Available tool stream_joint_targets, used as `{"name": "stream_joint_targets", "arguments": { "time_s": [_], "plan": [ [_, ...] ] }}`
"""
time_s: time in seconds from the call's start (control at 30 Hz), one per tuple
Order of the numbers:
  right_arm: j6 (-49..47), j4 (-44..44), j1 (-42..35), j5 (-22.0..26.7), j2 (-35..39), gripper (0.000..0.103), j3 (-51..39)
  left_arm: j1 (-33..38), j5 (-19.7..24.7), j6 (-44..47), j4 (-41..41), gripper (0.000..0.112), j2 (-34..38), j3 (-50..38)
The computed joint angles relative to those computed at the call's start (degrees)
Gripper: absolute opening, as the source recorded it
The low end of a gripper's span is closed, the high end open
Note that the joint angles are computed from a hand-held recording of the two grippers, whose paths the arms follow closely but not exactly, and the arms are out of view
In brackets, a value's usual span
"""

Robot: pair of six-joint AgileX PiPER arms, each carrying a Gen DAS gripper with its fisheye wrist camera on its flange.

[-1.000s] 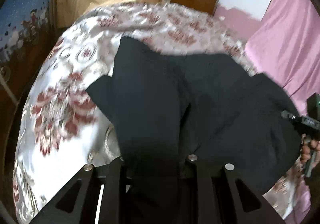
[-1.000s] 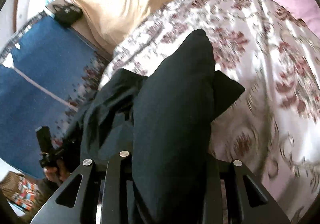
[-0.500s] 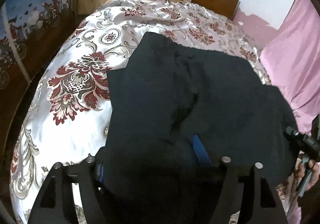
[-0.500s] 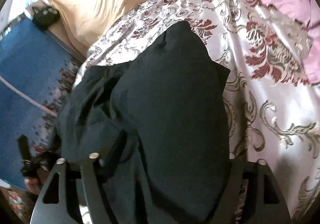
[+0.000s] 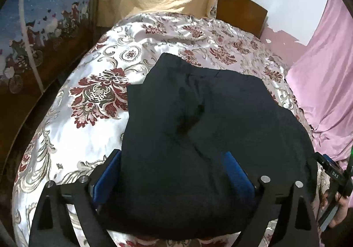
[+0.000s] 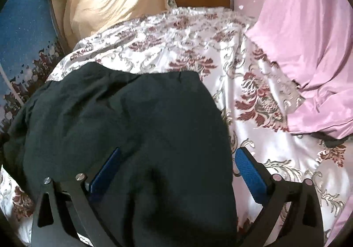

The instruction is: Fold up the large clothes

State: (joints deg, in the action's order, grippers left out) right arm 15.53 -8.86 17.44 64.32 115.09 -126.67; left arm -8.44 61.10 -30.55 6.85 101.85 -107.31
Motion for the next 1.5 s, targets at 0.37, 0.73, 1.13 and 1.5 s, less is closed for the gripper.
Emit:
{"name": "stream_joint_targets", "arguments": {
  "time_s": [0.37,0.73,1.13,1.5],
  "plan": [
    [3.51,-5.52,6.84,-17.28,-17.15,0.101,22.72,-7.66,2.10,-7.62,8.00,0.099,-4.58,3.14],
    [13.51,-11.11,11.18,-23.68,-26.23,0.101,34.71,-15.19,-0.57,-17.84,20.12,0.101,-11.69,10.18],
    [33.77,-33.84,24.68,-23.85,-37.66,0.101,49.69,-28.72,2.94,-30.98,37.78,0.103,-20.92,20.28],
    [50.13,-48.18,37.18,-15.04,-44.54,0.101,58.11,-37.60,5.66,-39.92,47.08,0.103,-23.85,28.19]
  ]
}}
